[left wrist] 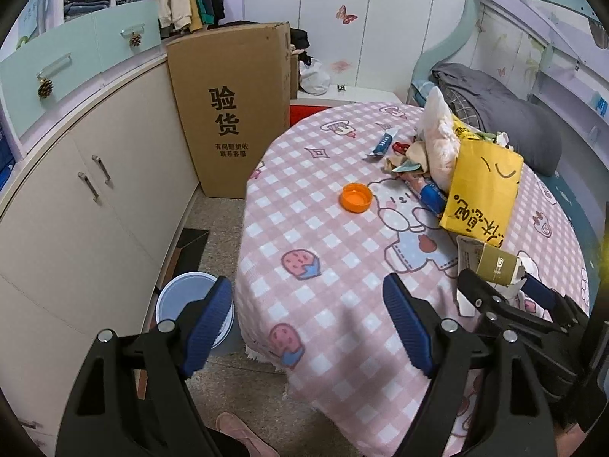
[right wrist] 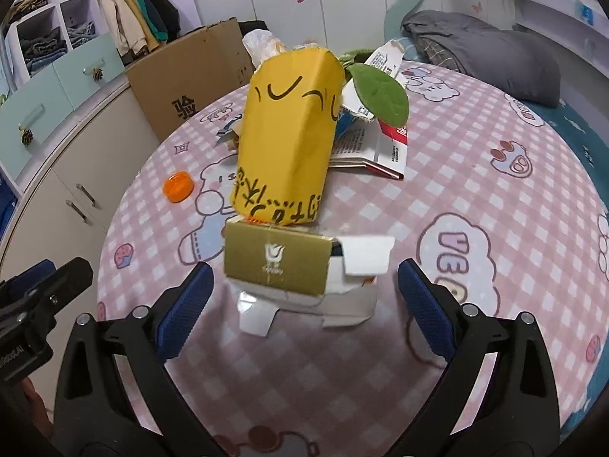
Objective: Collect trash
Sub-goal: 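Grasp the yellow paper bag with left gripper while right grasps gold box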
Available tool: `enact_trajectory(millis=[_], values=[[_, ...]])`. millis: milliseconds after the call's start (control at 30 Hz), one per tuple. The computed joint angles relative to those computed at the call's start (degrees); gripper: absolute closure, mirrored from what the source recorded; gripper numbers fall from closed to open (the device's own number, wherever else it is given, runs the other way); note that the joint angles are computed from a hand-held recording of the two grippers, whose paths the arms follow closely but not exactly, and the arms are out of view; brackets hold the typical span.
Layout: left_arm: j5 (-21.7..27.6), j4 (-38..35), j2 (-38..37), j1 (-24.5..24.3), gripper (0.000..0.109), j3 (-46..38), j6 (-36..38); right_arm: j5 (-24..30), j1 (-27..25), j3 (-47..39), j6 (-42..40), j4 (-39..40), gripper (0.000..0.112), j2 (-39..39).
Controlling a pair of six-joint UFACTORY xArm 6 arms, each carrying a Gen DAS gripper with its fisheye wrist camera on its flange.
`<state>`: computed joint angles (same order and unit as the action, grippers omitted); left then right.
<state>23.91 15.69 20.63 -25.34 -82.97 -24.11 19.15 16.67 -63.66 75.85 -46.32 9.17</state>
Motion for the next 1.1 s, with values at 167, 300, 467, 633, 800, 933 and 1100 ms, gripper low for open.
enact_trajectory(millis=[167, 300, 467, 633, 800, 933, 1100], values=[[-0.2, -4.3, 2.2, -2.0, 0.029, -2.7, 4.6, -2.9, -1.7, 3.8, -3.8, 2.4, 0.045, -2.8], [-0.1, -9.0, 4.3, -4.3, 0.029, -5.5, 9.5, -4.4, -3.3, 8.6, -6.8, 5.0, 0.045, -6.6], [0.7, -15.4, 7.6, -6.9, 0.029, -10.2, 14.2, -4.7, -6.1, 13.3, -3.9, 2.5, 0.045, -11.0], [3.4, -21.1, 12.6, -9.1, 0.028, -17.6, 16.7, -6.0, -10.4, 15.4, 2.3, -2.7, 0.045, -12.8], [5.2, -18.9, 17.5, -11.2, 0.028, -24.6, 14.9, -7.4, -14.3, 15.3, 2.9, -3.4, 0.045, -12.9], [7.2, -17.2, 22.2, -11.6, 0.026, -31.2, 11.2, -9.7, -15.3, 15.1, -1.5, 0.3, 0.045, -11.9], [9.1, -19.5, 26.7, -11.5, 0.025, -37.2, 12.7, -12.1, -15.1, 14.7, -7.9, 5.4, 0.045, -10.3]])
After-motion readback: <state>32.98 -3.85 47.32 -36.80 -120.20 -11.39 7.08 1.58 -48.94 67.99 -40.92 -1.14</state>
